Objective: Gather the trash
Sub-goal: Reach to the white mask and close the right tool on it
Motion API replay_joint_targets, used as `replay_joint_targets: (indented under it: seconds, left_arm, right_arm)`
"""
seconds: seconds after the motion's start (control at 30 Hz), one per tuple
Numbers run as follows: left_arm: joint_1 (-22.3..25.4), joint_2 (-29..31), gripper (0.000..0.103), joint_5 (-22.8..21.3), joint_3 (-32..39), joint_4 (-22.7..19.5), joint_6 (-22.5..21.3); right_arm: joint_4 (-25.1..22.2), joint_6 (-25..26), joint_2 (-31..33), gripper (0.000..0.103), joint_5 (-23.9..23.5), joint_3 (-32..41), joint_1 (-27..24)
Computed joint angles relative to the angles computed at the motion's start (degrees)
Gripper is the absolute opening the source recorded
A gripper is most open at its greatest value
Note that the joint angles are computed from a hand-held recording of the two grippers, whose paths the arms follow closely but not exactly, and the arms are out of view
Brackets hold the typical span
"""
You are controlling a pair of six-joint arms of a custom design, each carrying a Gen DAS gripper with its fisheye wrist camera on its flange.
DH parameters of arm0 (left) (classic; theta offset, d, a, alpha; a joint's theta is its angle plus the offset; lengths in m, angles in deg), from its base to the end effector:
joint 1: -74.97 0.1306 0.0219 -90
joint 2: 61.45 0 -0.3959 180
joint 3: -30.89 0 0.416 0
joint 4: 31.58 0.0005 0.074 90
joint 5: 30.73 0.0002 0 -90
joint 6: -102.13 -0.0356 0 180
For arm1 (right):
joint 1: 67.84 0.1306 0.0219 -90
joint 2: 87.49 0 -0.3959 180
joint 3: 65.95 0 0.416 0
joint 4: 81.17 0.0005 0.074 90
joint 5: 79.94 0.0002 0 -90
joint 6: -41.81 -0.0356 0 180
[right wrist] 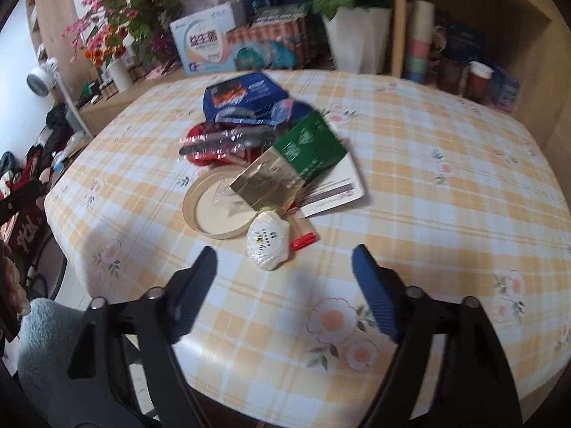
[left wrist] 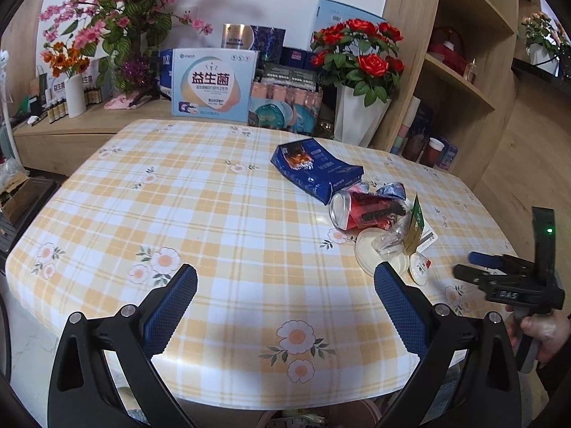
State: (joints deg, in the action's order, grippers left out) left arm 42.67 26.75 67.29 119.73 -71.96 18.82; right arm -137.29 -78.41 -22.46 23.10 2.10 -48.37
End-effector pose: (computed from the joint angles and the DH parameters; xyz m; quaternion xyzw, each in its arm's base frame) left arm 0.4276 -0.2768 0.4610 0.2291 0.8741 -0.2011 0.3782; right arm 0.3190 0.1037 0.4244 0.1241 0.9350 0.0344 0.3306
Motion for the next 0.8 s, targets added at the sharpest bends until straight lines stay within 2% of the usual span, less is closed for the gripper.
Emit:
replay_joint_targets:
  seconds: [0.1, 0.2, 0.5, 0.6, 0.8]
  left_arm:
    - [-0.54, 1.68, 0.097, 0.50, 0.57, -0.01, -0.31]
    - [-1.11, 3.15, 0.097, 0.85, 1.19, -0.09, -0.53]
    - [-2.74, 6.13, 0.097, 2.20, 2.93, -0.65, -1.83]
    - [-3.06, 6.73, 0.097, 2.67, 3.22, -0.64, -1.43]
    - [-3.63, 7.14, 0.097, 3.14, 3.17, -1.11, -1.18]
  right_arm:
    - [2.27, 1.90, 2.55, 0.056, -2.54, -0.30, -0.94]
    - [4.02, 3.43, 4.95, 0.048, -4.61, -0.23, -1.60]
    - [5.85, 4.68, 7.21, 0.047, -4.37, 0.22, -2.02]
    - [4.92, 6.60, 7.78, 0.040, -2.44, 0.59, -1.06]
    - [4.67, 6.28, 7.48, 0.039, -2.40, 0.26, -0.75]
